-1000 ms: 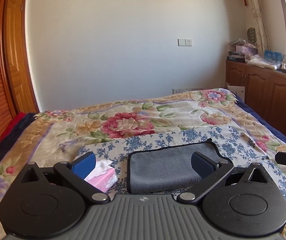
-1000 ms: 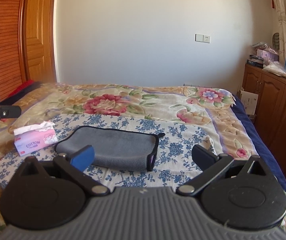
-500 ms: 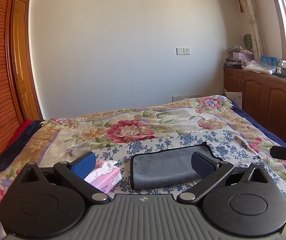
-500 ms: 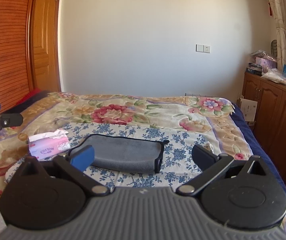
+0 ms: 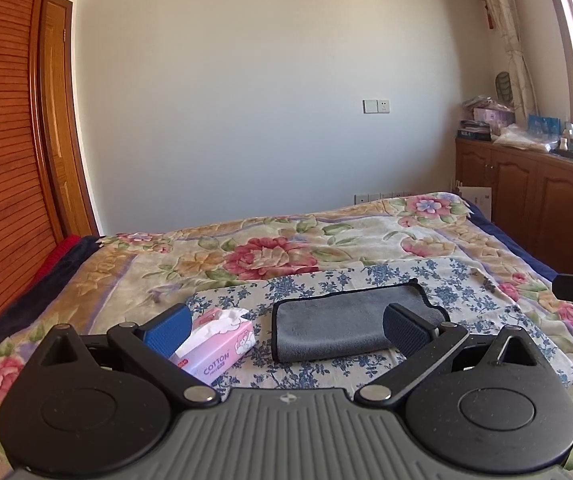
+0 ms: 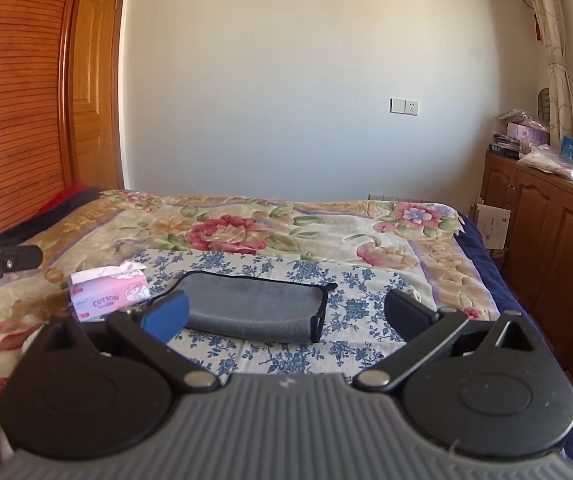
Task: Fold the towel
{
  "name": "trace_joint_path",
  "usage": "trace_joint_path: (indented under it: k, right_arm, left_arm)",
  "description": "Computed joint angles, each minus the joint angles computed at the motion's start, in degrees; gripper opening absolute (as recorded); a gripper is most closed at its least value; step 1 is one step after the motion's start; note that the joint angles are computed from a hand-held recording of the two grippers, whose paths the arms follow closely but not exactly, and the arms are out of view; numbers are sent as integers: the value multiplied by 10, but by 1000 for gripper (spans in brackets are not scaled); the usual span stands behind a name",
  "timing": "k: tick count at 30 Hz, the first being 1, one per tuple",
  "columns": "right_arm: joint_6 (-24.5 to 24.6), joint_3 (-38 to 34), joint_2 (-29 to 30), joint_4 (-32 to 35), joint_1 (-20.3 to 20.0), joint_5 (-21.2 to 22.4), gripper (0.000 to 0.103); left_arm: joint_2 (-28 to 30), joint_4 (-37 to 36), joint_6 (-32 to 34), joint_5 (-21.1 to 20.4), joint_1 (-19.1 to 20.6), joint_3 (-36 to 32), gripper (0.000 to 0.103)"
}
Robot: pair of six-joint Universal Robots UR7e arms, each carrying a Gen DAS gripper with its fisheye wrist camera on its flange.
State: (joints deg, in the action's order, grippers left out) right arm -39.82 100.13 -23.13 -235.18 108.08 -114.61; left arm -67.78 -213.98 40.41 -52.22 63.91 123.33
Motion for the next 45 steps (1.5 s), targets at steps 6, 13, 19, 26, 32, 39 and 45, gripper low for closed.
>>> trace_joint_path:
  k: [6,13,19,26,32,39,45]
  right_arm:
    - [0,17,2,-23,6,-4,103]
    - [5,30,6,-39,12,-9,103]
    - [8,43,14,-60,12,-11,103]
    - [13,56,19,-81,8,-17,103]
    - [-5,58,32,-114,4,-17,103]
    - [-13,60,39,-130,0,-19,103]
    - [-11,61,42,-143,-4,-17,103]
  left_arm:
    - [-5,-30,8,8,-4,28,103]
    - [-15,-47,10,6,-3,54,103]
    - [-23,-62,3,8,0,74,103]
    - [-25,-85,13,8,7,90,103]
    - [-18,-117,18,-2,18,98,103]
    - [-9,-138,25,-7,33,103,103]
    - [-4,-153,29,-17,44,102,103]
